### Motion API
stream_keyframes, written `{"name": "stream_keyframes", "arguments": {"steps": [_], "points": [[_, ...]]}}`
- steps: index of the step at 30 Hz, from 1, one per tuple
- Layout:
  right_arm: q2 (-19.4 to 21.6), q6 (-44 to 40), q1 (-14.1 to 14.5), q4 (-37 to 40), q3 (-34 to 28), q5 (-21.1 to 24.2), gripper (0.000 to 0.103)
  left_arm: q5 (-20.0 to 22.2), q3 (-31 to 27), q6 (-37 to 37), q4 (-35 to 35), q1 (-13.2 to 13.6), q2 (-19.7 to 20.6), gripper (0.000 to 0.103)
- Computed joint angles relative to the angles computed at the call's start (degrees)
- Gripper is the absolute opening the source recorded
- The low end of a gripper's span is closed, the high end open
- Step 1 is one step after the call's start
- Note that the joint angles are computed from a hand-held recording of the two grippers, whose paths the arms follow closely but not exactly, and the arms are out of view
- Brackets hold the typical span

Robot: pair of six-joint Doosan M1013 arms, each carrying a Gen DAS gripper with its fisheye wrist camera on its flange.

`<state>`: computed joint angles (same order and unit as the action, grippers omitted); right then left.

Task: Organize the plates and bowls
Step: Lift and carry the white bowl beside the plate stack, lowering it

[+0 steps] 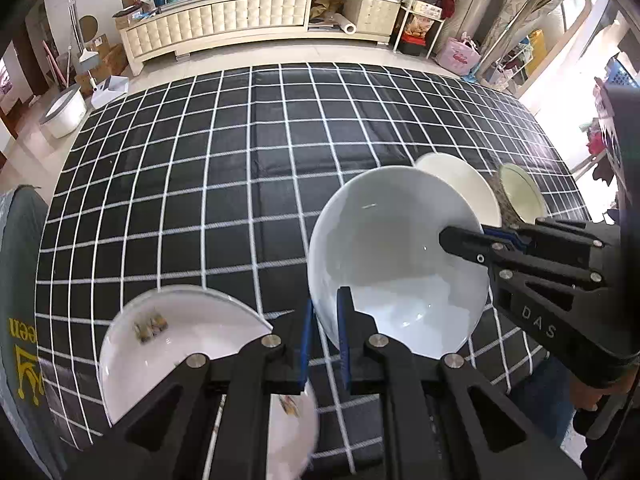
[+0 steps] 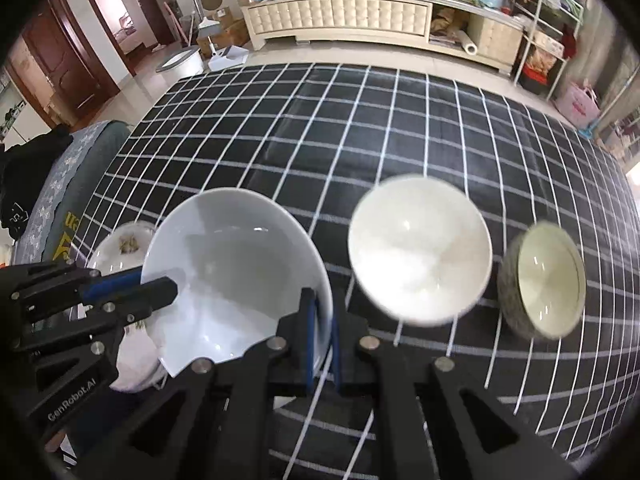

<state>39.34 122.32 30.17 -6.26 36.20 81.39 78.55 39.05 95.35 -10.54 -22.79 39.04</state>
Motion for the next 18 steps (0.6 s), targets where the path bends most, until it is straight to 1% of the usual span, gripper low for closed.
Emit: {"name": "stream_keyframes", "arguments": {"steps": [5,8,10,12,14,18], "points": [[-2.33,1.91,0.32,1.78,5.01,-0.75,0.01,-1.9,5.49,1.22,0.44,-0.67,-3.0,0.01],[-3.25,3.44,0.51,2.69,7.04,-0.89,0.01,-2.7,8.96,1.13,0.42,-1.1,-4.61,0.01],[-3.27,3.91,0.64,2.71,7.35,-0.04,0.01,-2.81,11.15,1.35,-0.04,-1.11,-5.52,0.01],[-3.08,3.8,0.77,2.73,7.47,0.91,0.01,-2.49,12.1,1.4,0.01,-1.32,-5.84,0.01],[-3.37,3.87,0.76,3.08,8.28,0.88,0.01,-2.18,13.19,1.43,0.18,-1.71,-6.2,0.01],[-3.77,3.56,0.53,3.89,9.42,0.54,0.01,-1.25,13.59,1.41,0.55,-2.03,-5.84,0.01]]}}
